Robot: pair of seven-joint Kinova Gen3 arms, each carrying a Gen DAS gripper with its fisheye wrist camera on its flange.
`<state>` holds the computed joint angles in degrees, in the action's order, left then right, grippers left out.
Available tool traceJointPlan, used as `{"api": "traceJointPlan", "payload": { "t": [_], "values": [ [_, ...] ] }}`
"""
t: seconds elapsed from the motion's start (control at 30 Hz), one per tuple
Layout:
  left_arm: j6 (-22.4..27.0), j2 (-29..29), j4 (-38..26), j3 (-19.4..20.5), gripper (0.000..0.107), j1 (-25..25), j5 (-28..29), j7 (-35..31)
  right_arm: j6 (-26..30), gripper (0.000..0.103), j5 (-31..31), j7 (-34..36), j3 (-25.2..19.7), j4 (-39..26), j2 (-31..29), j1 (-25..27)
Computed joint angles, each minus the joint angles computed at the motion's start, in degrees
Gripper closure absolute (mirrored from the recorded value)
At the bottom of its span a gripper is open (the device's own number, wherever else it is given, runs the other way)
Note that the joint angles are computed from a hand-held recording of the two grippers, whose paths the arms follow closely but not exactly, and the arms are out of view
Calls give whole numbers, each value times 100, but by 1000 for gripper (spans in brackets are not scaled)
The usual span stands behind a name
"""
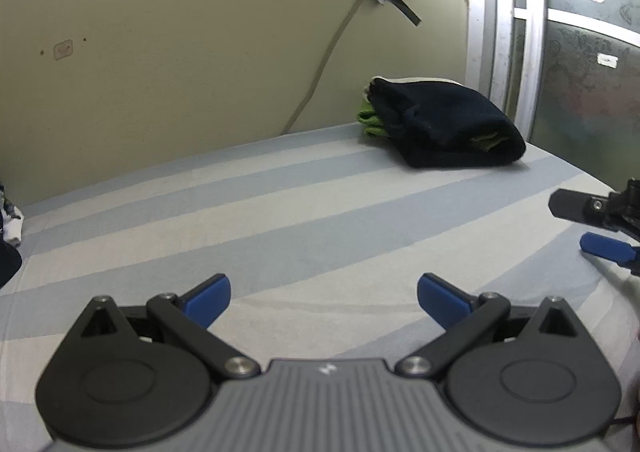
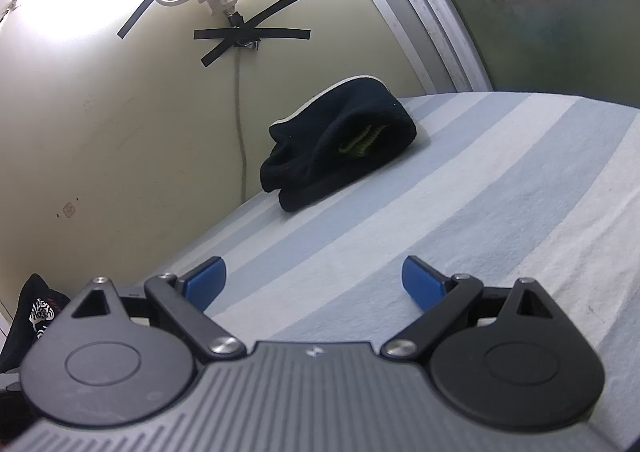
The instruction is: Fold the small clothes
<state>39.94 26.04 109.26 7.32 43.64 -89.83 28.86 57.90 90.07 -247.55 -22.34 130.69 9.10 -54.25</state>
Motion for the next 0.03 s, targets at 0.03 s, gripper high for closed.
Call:
{"api": "traceJointPlan", "payload": {
  "t": [0.03],
  "values": [
    [-21,2,-13,11,5,-9,24,-63,-2,6,-9,9,0,-3,1,0]
  ]
}}
